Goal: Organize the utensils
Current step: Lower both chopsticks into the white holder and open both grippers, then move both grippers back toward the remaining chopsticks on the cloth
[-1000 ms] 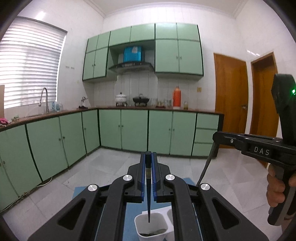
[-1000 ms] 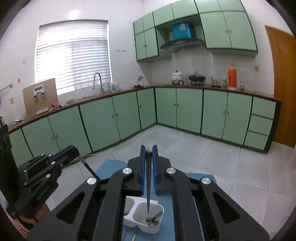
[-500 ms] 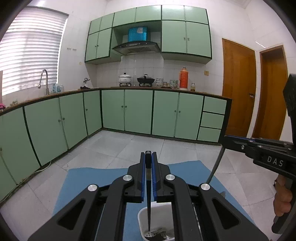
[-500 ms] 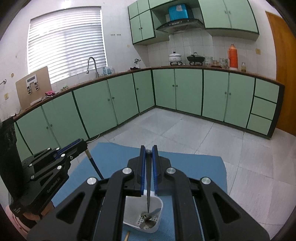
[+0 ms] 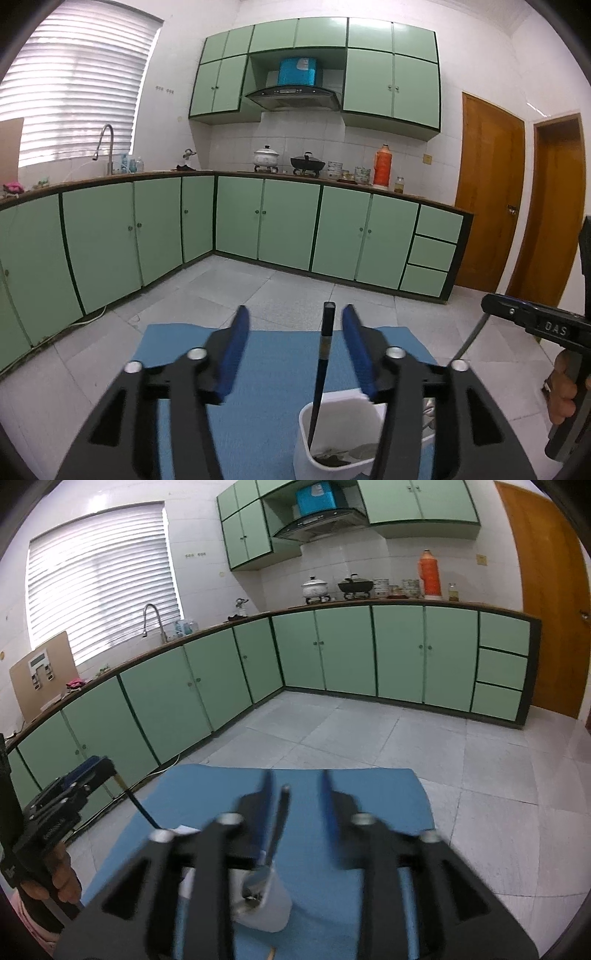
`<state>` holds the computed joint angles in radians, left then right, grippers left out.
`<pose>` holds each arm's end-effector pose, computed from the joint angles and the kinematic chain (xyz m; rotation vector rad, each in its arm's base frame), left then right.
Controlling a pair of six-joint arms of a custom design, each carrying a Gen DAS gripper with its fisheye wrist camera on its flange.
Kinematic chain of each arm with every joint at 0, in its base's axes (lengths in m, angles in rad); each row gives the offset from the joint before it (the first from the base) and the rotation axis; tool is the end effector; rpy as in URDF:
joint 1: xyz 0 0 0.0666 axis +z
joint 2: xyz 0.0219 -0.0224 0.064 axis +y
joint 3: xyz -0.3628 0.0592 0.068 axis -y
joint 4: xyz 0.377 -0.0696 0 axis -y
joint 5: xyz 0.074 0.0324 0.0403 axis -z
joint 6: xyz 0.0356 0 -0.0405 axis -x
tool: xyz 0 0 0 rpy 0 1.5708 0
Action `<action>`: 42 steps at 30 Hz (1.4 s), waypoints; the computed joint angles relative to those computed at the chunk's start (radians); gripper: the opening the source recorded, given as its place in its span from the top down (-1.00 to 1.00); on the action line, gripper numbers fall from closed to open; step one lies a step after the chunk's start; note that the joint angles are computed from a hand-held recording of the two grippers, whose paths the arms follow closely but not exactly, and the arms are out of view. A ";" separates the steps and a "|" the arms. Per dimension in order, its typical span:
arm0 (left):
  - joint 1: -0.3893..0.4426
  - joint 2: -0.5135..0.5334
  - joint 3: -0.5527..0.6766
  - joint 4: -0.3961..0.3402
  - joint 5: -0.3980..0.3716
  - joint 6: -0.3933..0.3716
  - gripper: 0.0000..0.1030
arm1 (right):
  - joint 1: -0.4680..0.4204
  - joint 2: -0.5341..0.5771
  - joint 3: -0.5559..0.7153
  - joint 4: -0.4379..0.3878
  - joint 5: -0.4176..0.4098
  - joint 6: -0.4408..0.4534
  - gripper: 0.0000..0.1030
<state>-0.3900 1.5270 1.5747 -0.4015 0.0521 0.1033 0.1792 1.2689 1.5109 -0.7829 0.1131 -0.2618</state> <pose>0.5108 -0.2124 0.4759 0.3124 1.9174 -0.3795 0.4324 0.0738 0.5311 0.1547 2.1055 0.1446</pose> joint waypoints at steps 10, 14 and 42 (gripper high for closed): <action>0.014 -0.080 -0.102 0.045 0.010 0.029 -0.55 | 0.005 -0.117 -0.099 0.045 0.043 0.000 -0.39; 0.025 -0.139 -0.165 0.075 0.006 0.033 -0.62 | 0.024 -0.181 -0.156 0.060 0.076 0.007 -0.62; -0.283 -0.719 -0.992 0.255 -0.408 -0.014 -0.72 | 0.917 -0.444 -0.754 -0.305 0.976 -0.814 -0.35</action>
<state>-0.6728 0.8084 0.5825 -0.1464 -0.3564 0.0896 1.0964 0.8249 0.7568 -1.0884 1.0892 -1.0762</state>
